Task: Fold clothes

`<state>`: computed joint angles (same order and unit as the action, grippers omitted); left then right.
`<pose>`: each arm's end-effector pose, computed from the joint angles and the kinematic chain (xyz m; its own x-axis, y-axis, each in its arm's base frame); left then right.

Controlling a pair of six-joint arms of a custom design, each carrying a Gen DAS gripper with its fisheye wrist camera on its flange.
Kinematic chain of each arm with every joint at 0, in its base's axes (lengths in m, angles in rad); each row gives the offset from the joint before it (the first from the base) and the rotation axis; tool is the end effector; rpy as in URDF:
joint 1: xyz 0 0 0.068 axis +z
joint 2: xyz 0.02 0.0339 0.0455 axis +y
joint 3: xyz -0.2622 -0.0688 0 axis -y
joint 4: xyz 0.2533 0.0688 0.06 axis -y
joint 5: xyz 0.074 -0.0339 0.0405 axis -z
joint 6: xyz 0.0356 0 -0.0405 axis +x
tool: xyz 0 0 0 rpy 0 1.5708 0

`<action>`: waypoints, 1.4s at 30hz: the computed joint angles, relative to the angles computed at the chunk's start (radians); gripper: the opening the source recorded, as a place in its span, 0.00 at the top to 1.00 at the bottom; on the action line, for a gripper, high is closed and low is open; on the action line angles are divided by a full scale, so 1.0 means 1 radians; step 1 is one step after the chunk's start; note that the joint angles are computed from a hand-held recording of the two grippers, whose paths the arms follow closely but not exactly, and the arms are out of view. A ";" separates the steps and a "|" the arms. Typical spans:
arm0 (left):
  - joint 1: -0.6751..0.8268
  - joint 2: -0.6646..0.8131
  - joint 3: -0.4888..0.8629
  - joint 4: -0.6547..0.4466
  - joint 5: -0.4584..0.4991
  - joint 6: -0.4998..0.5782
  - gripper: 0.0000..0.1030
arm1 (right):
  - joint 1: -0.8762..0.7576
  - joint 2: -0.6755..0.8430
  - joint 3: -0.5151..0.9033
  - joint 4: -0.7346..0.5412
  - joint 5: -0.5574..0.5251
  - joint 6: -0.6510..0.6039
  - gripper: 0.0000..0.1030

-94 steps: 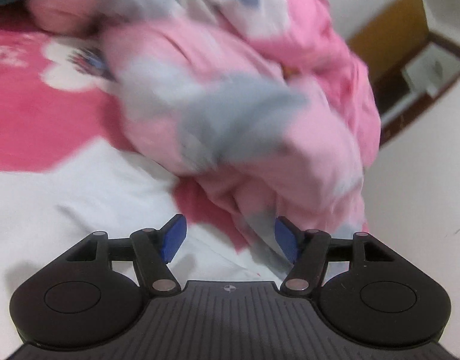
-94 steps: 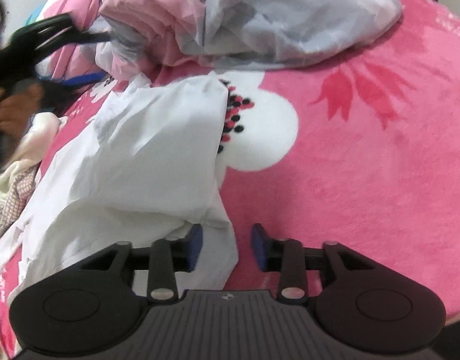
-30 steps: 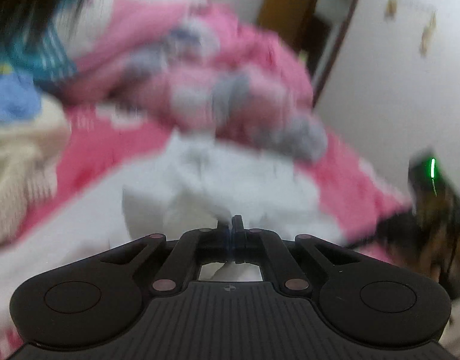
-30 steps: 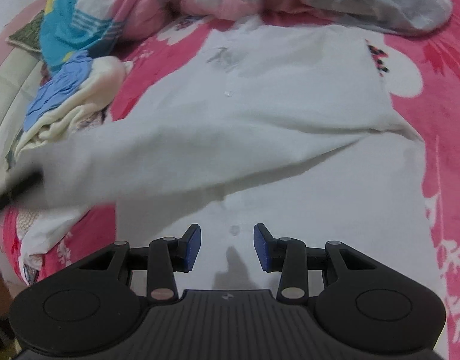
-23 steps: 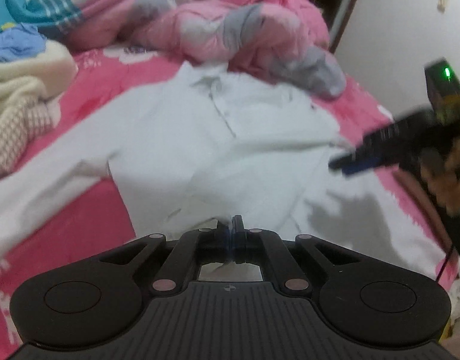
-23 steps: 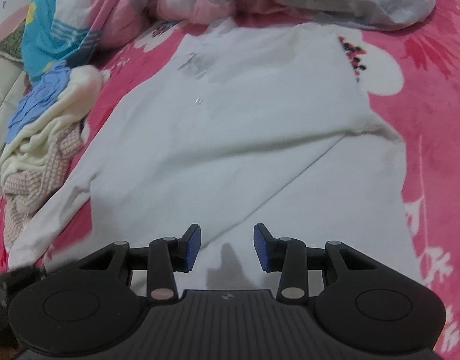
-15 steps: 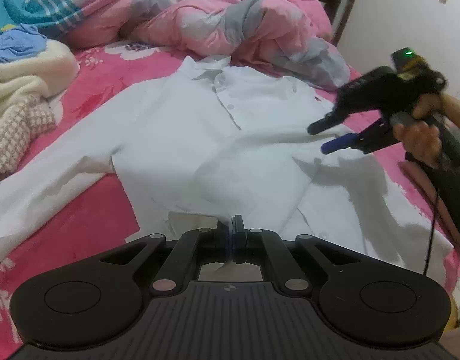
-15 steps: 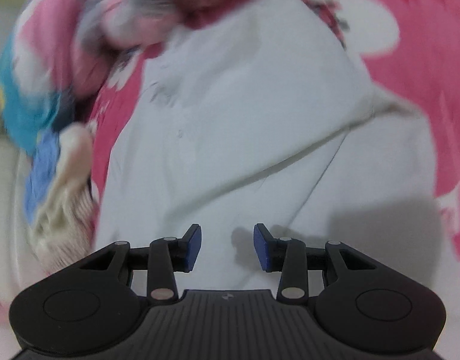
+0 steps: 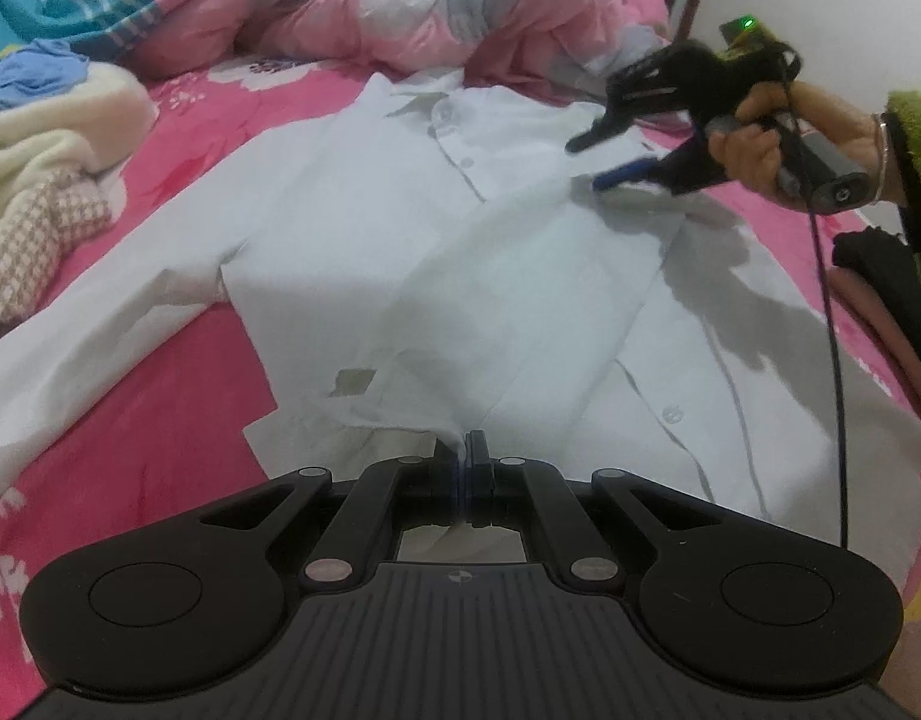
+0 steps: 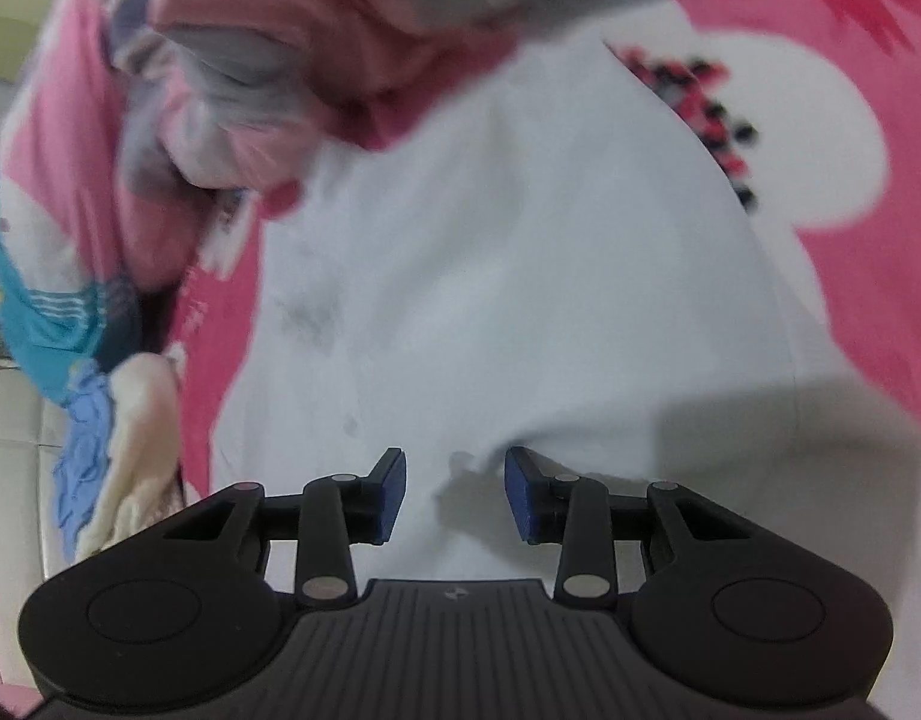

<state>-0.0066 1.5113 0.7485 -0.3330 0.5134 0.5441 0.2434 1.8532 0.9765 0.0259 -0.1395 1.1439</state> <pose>0.2769 -0.0193 0.1502 -0.6416 0.4552 -0.6174 0.6574 0.7410 -0.1370 0.3611 0.0948 0.1269 -0.6004 0.7797 -0.1779 0.5285 0.5537 0.6435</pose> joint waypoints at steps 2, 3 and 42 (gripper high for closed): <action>0.001 0.005 0.001 0.003 -0.001 -0.006 1.00 | 0.003 -0.030 0.010 -0.047 -0.005 -0.035 0.62; 0.001 0.009 0.003 0.005 -0.002 -0.008 1.00 | 0.003 -0.037 0.033 -0.105 -0.019 -0.055 0.61; 0.048 -0.048 0.029 -0.036 0.096 -0.085 1.00 | -0.050 0.263 0.494 -0.696 -0.183 -0.076 0.96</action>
<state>0.0417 1.4632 0.7780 -0.3693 0.6090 0.4590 0.1930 2.1162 1.4702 -0.6696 -0.3229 1.0682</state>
